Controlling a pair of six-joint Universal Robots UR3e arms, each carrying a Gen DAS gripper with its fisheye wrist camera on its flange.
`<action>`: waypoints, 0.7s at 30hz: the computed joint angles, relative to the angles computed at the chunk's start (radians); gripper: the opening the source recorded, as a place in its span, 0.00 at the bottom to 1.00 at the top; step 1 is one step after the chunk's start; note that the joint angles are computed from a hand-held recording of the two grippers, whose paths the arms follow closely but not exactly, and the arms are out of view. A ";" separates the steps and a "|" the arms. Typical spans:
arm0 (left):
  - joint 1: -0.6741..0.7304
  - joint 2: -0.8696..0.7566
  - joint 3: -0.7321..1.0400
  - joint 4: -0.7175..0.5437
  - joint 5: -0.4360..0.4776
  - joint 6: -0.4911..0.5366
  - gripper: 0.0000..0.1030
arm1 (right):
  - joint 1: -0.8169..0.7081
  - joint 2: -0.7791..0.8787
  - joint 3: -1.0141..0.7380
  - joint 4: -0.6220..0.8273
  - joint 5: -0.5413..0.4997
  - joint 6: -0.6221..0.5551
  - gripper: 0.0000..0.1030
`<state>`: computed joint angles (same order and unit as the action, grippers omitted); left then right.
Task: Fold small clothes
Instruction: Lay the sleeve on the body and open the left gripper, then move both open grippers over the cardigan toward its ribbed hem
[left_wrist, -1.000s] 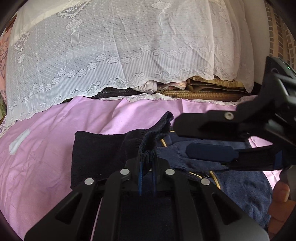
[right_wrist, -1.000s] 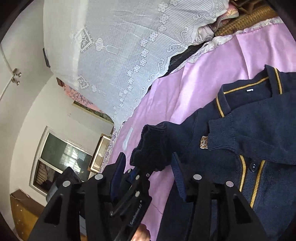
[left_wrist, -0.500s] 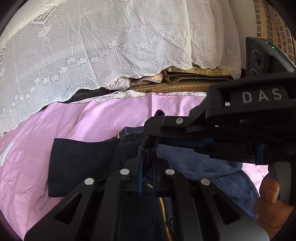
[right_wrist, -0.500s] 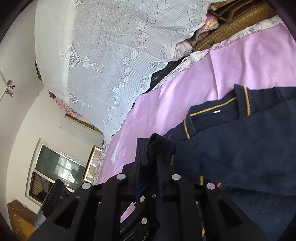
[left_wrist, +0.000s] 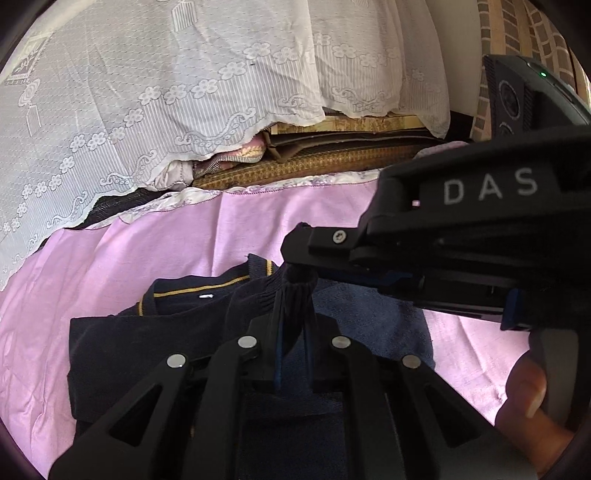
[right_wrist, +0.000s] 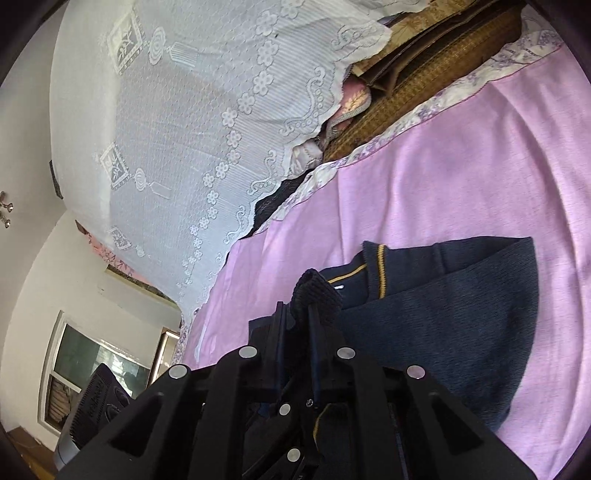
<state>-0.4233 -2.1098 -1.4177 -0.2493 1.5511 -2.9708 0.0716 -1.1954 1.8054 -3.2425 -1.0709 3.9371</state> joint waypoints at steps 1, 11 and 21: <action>-0.006 -0.007 0.003 -0.008 0.006 -0.001 0.13 | -0.011 0.006 0.008 -0.002 0.009 0.001 0.11; 0.092 0.115 -0.207 0.097 -0.028 0.087 0.60 | -0.030 0.041 0.042 0.027 -0.033 -0.012 0.11; 0.337 0.118 -0.143 -0.097 0.031 0.079 0.60 | -0.008 0.041 0.030 0.160 -0.192 -0.048 0.11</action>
<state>-0.0862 -1.9921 -1.5607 -0.3468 1.5820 -2.8915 0.0635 -1.1548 1.8352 -3.0826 -1.2632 3.8887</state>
